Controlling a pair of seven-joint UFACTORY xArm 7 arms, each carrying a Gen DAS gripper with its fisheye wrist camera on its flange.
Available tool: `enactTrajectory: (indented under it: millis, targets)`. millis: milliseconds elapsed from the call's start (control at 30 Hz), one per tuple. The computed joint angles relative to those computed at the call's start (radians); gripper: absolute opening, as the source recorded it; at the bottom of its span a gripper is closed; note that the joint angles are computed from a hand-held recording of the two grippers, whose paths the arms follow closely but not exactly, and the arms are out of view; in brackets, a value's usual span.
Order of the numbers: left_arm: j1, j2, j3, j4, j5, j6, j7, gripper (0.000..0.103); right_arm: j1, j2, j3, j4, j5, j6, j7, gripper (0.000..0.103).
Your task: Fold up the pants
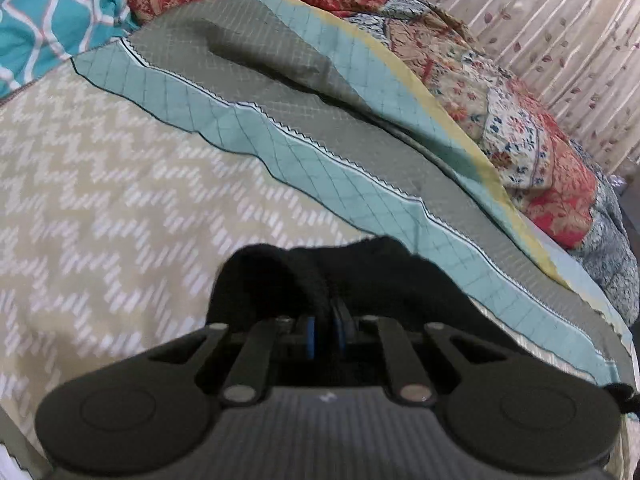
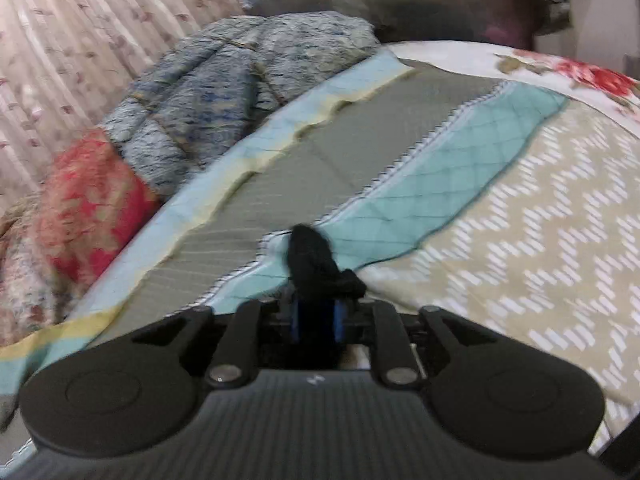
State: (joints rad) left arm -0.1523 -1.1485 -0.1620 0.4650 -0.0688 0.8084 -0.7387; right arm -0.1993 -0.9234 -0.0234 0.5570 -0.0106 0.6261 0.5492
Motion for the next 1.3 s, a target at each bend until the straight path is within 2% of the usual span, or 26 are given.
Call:
enactTrajectory:
  millis: [67,133,167,200,233,267,300,333,367,400,433,500,533,600,633,733,800,900,1000,1033,1067,1133,1167,1233,1300]
  targets:
    - [-0.006,-0.035,0.007,-0.009,0.003,0.014,0.01,0.014,0.024,-0.022,-0.067,-0.019,0.039,-0.053,-0.025,0.027]
    - [0.002,-0.028,0.024,-0.007,0.002,-0.002,0.019,0.025,0.022,-0.018,-0.089,0.003,0.049,-0.039,-0.052,0.029]
    - [0.005,-0.033,0.036,-0.011,-0.002,-0.009,0.023,0.038,0.015,-0.004,-0.089,0.025,0.04,-0.024,-0.07,0.034]
    - [0.012,-0.03,0.039,-0.009,-0.009,-0.015,0.016,0.057,0.012,0.01,-0.088,0.043,0.037,-0.014,-0.084,0.038]
    - [0.02,-0.022,0.036,-0.009,-0.014,-0.024,0.007,0.062,0.022,0.027,-0.097,0.063,0.044,0.002,-0.102,0.045]
    - [0.025,-0.015,0.03,-0.012,-0.019,-0.035,-0.003,0.062,0.035,0.048,-0.103,0.085,0.059,0.03,-0.111,0.048]
    - [0.019,0.003,0.031,-0.014,-0.023,-0.052,0.0,0.053,0.043,0.056,-0.086,0.086,0.075,0.054,-0.098,0.048]
    - [0.008,0.019,0.032,-0.011,-0.028,-0.061,0.006,0.041,0.048,0.075,-0.078,0.097,0.088,0.074,-0.087,0.041]
    - [-0.01,0.035,0.039,-0.013,-0.036,-0.073,0.02,0.01,0.055,0.106,-0.077,0.115,0.101,0.089,-0.079,0.004]
    - [-0.022,0.049,0.038,-0.008,-0.04,-0.072,0.029,0.011,0.067,0.129,-0.07,0.131,0.119,0.102,-0.064,0.004]
    - [-0.003,0.043,0.008,-0.006,-0.025,-0.069,0.013,0.011,0.084,0.137,-0.07,0.131,0.146,0.074,-0.044,0.003]
    - [0.025,-0.004,-0.026,-0.014,0.005,-0.077,-0.015,0.01,0.189,0.135,-0.12,0.115,0.287,-0.093,-0.058,0.006]
    - [0.03,-0.035,-0.021,-0.024,0.002,-0.083,-0.034,0.01,0.266,0.134,-0.155,0.114,0.356,-0.184,-0.093,0.011]
    - [0.041,-0.095,-0.004,-0.041,-0.014,-0.068,-0.078,0.01,0.358,0.146,-0.187,0.148,0.404,-0.27,-0.164,0.029]
    - [0.042,-0.112,-0.001,-0.045,-0.015,-0.055,-0.088,0.01,0.347,0.154,-0.174,0.169,0.371,-0.276,-0.195,0.044]
    - [0.027,-0.136,-0.012,-0.045,-0.007,-0.014,-0.086,0.01,0.153,0.139,-0.071,0.177,0.207,-0.186,-0.185,0.047]
    - [0.02,-0.142,-0.029,-0.048,0.001,-0.003,-0.086,0.01,0.057,0.09,-0.053,0.127,0.135,-0.12,-0.166,0.048]
    - [0.014,-0.153,-0.033,-0.059,0.0,0.005,-0.1,0.01,-0.014,0.043,-0.065,0.055,0.096,-0.025,-0.132,0.05]
    - [0.011,-0.159,-0.021,-0.06,-0.002,0.013,-0.105,0.01,0.004,0.051,-0.103,0.006,0.137,-0.017,-0.103,0.05]
    - [0.011,-0.158,-0.021,-0.057,-0.001,0.015,-0.104,0.01,0.011,0.068,-0.109,0.006,0.147,-0.009,-0.098,0.044]
    - [0.012,-0.156,-0.023,-0.052,0.002,0.018,-0.104,0.01,0.017,0.093,-0.102,0.015,0.153,0.012,-0.085,0.009]
    - [0.012,-0.157,-0.029,-0.044,0.005,0.02,-0.105,0.01,0.027,0.096,-0.095,0.022,0.156,0.022,-0.03,0.007]
    - [0.008,-0.162,-0.027,-0.044,0.004,0.015,-0.104,0.01,-0.013,0.059,-0.056,0.006,0.173,-0.027,0.014,0.007]
    - [-0.005,-0.172,-0.018,-0.047,-0.009,-0.003,-0.103,0.011,-0.032,-0.004,-0.036,-0.004,0.186,-0.132,0.085,0.007]
    - [-0.011,-0.178,-0.018,-0.048,-0.018,-0.02,-0.106,0.011,-0.106,-0.065,0.043,0.018,0.137,-0.182,0.172,0.007]
